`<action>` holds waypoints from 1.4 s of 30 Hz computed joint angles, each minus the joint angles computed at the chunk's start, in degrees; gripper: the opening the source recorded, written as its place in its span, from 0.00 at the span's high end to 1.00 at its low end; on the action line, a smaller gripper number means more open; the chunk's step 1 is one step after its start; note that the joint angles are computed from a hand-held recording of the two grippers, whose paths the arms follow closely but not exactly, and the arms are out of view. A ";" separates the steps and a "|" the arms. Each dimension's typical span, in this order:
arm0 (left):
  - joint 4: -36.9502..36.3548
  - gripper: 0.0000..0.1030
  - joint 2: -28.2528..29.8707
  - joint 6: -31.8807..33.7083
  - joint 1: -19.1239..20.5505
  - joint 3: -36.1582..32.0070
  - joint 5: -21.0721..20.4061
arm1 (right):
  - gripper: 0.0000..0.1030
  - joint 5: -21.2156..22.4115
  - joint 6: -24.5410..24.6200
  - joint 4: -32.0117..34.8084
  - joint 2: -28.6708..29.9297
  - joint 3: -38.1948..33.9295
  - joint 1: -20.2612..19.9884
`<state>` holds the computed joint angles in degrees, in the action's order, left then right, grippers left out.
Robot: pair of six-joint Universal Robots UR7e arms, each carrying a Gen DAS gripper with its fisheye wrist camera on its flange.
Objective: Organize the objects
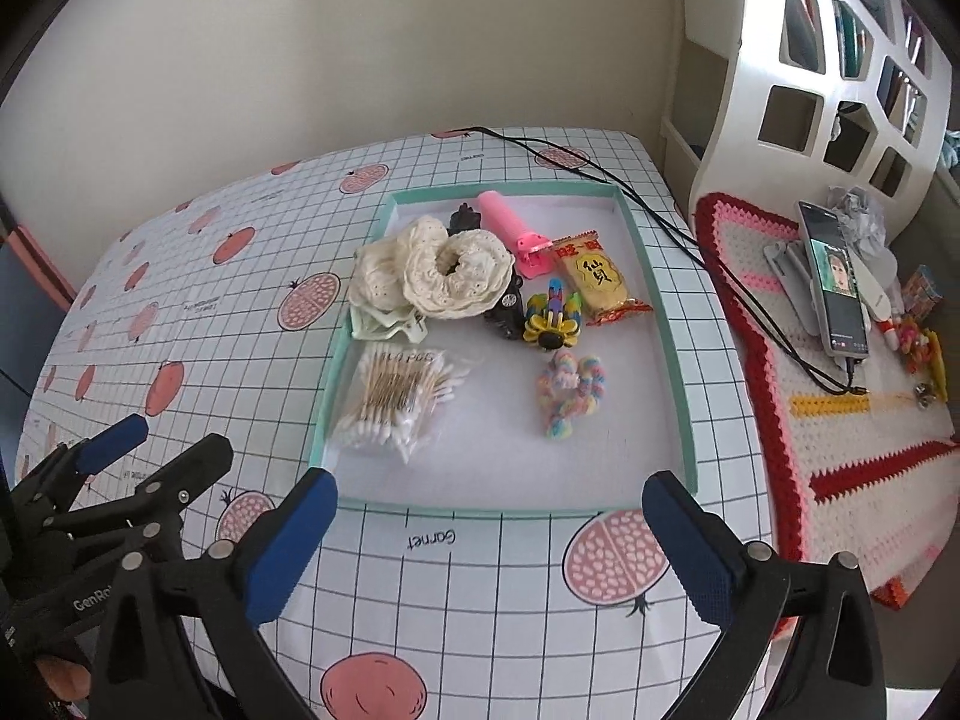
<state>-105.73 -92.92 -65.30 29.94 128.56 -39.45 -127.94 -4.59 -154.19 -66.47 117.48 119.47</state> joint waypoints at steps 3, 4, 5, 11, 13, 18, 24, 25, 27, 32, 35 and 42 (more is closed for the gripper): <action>1.67 0.09 -1.28 -2.03 -1.08 1.01 0.19 | 0.00 -0.26 0.17 -0.96 -0.58 1.29 0.41; 2.45 0.09 -1.65 -2.79 -1.46 1.24 0.38 | 0.00 -0.29 0.14 -1.27 -0.68 1.70 0.50; 2.98 0.09 -2.15 -3.32 -1.83 1.56 0.52 | 0.00 -0.44 0.13 -1.53 -0.79 2.16 0.61; 7.58 0.09 -4.24 -8.02 -3.94 2.66 1.10 | 0.00 -1.06 -0.21 -3.18 -1.32 4.57 0.96; 8.82 0.09 -4.81 -9.11 -4.61 3.14 0.91 | 0.00 -0.86 -0.23 -3.80 -1.57 5.34 0.90; 12.04 0.09 -5.50 -11.31 -5.91 3.84 0.77 | 0.00 -0.73 -0.70 -4.90 -1.64 7.07 0.99; 14.90 0.09 -7.33 -14.20 -7.37 5.19 -0.04 | 0.00 -0.50 -0.51 -6.47 -1.42 9.40 0.63; 15.47 0.09 -7.49 -14.76 -7.72 5.41 -0.09 | 0.00 -0.62 -0.62 -6.68 -1.40 9.66 0.57; 16.64 0.09 -7.66 -15.66 -8.27 5.73 -0.22 | 0.00 -0.91 -0.64 -7.46 -1.32 10.31 0.51; 18.72 0.09 -7.07 -17.37 -8.83 6.14 -1.42 | 0.00 -0.58 -0.21 -9.14 -1.46 11.92 0.10; 19.34 0.09 -6.74 -18.06 -8.96 6.36 -1.98 | 0.00 -0.74 -0.43 -9.66 -1.18 12.48 -0.01; 21.25 0.09 -7.32 -20.08 -9.48 6.99 -3.10 | 0.00 -1.32 -0.70 -10.96 -0.86 13.62 0.01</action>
